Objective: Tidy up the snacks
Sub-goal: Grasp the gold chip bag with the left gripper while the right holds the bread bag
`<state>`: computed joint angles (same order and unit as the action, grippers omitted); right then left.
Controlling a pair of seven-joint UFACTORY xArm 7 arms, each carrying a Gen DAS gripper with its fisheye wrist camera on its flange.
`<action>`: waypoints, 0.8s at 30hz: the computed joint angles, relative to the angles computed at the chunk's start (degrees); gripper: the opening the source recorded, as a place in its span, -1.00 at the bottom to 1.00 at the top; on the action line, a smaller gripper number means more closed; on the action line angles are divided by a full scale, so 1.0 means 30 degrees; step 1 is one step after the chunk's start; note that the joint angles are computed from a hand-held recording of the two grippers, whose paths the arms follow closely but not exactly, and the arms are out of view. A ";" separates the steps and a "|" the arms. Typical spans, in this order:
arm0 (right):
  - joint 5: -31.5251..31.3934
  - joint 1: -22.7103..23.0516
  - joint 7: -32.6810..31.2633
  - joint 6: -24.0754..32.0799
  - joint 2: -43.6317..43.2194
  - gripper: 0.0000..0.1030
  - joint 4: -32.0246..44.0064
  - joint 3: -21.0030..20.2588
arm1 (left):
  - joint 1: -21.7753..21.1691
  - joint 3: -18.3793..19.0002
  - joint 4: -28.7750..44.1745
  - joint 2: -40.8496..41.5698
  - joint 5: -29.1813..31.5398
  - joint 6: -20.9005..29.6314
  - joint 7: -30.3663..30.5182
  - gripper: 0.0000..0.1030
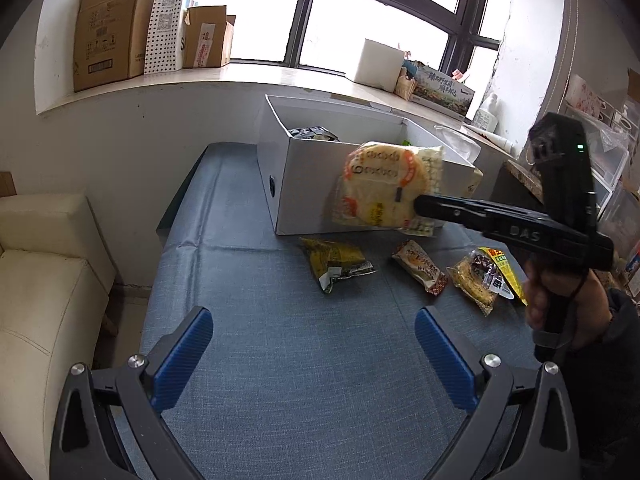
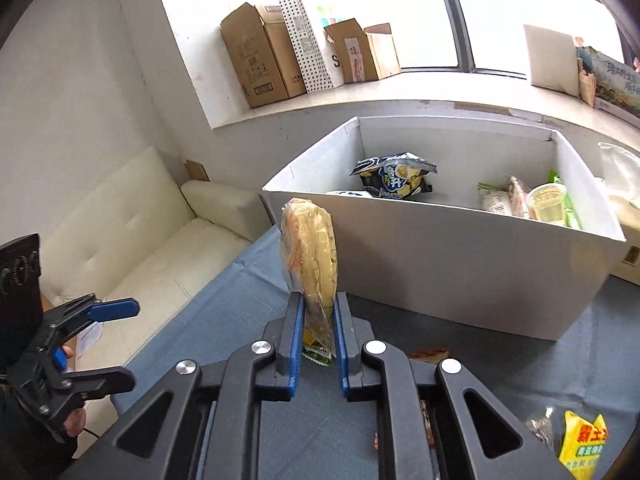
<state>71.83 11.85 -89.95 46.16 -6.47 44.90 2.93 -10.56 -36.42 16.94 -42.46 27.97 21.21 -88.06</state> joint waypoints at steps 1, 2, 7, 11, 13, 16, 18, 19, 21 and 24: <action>-0.0057 -0.0172 -0.0006 0.0201 -0.0444 -0.72 -0.0318 -0.0189 | 0.0464 -0.0112 0.0336 0.0614 0.0287 -0.0273 0.0189 1.00; -0.0198 -0.0333 -0.0049 0.0301 -0.0939 -0.72 -0.0648 -0.0380 | 0.0987 -0.0262 0.0721 0.1308 0.0612 -0.0513 0.0369 1.00; -0.0418 -0.1084 -0.0429 0.0679 -0.3593 -0.72 -0.2494 -0.1812 | 0.4094 -0.0997 0.3327 0.6052 0.3206 -0.1396 0.0537 1.00; -0.0587 -0.2029 0.0018 0.2104 -0.4688 -0.72 -0.3223 -0.3342 | 0.6678 -0.2175 0.5879 1.0164 0.7375 -0.0996 -0.1817 1.00; -0.0607 -0.2439 -0.0078 0.2495 -0.5017 -0.72 -0.3536 -0.3786 | 0.6563 -0.2095 0.7285 1.2159 0.7874 0.0777 -0.1500 0.99; -0.0974 -0.2857 -0.0156 0.2308 -0.5084 -0.72 -0.3794 -0.3892 | 0.6027 -0.1587 0.8591 1.4120 0.8826 0.2356 -0.1597 0.80; -0.0994 -0.3002 -0.0083 0.2222 -0.4714 -0.72 -0.3753 -0.3936 | 0.5708 -0.0998 0.8579 1.4481 0.8640 0.1830 -0.1625 0.36; -0.1050 -0.3088 0.0021 0.2388 -0.4483 -0.72 -0.3684 -0.4000 | 0.5474 -0.0770 0.8455 1.4248 0.8838 0.1687 -0.1833 0.25; -0.0996 -0.3289 0.0061 0.2788 -0.4191 -0.72 -0.3654 -0.4105 | 0.5142 -0.0162 0.7828 1.3493 0.8388 0.0376 -0.1635 0.14; -0.0798 -0.3458 -0.0048 0.2876 -0.4001 -0.72 -0.3642 -0.3935 | 0.4308 0.0618 0.6878 1.1854 0.7948 -0.0463 -0.1801 0.12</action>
